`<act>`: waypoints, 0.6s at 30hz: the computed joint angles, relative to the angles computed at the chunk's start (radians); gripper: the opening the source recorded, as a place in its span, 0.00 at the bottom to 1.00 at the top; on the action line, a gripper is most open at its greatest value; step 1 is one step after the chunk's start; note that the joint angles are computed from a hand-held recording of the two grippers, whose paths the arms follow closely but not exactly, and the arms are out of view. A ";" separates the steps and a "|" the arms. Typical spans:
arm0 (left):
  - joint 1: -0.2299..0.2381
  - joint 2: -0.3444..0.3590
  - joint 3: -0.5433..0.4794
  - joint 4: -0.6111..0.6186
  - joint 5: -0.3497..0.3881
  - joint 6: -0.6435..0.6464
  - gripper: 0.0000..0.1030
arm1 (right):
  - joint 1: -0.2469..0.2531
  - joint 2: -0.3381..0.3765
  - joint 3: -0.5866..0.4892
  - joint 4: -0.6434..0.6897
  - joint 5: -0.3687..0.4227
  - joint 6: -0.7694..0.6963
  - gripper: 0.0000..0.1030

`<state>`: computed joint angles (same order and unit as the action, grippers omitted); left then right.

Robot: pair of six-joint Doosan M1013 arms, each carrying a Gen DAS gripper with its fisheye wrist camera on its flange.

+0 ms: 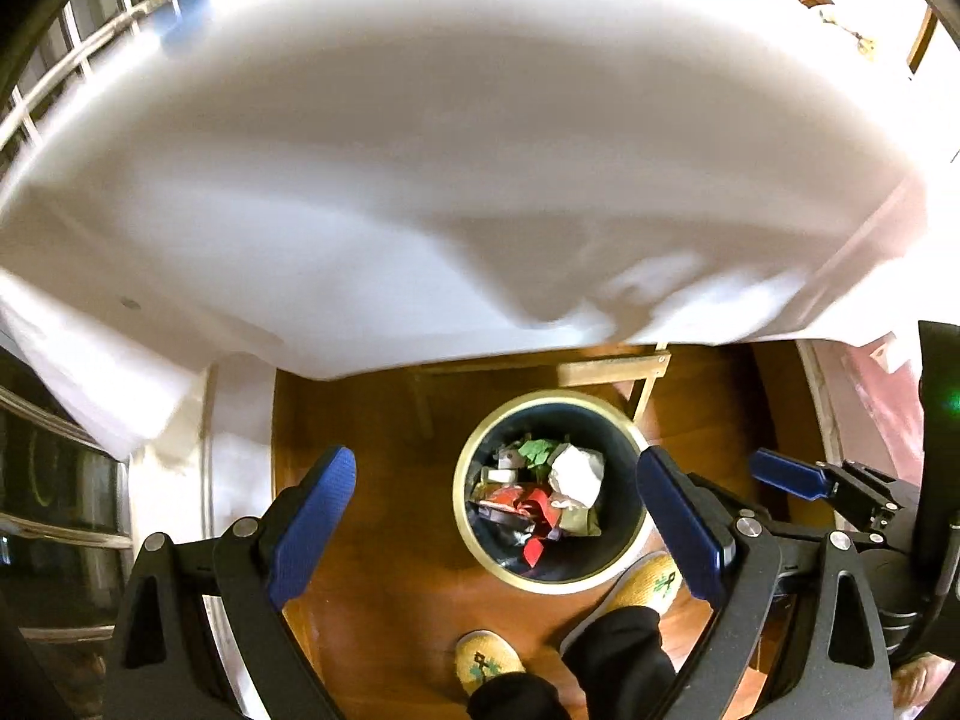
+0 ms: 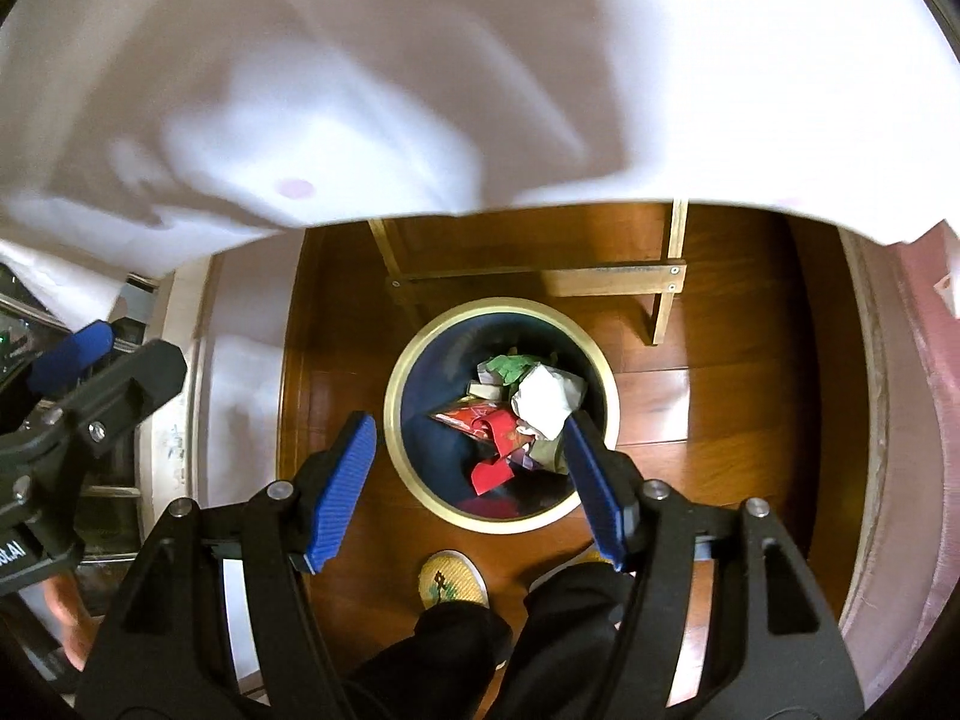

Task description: Collect trash

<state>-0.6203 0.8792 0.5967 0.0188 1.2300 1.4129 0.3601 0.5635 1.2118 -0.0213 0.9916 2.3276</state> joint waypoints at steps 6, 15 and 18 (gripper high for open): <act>0.002 -0.020 -0.071 0.003 0.060 -0.021 0.93 | 0.012 -0.031 -0.050 -0.027 0.073 0.034 0.61; 0.004 -0.002 -0.285 0.011 0.202 -0.022 0.93 | 0.033 -0.061 -0.181 -0.104 0.210 0.070 0.61; 0.010 0.030 -0.403 -0.010 0.274 -0.038 0.93 | 0.041 -0.062 -0.240 -0.133 0.255 0.075 0.61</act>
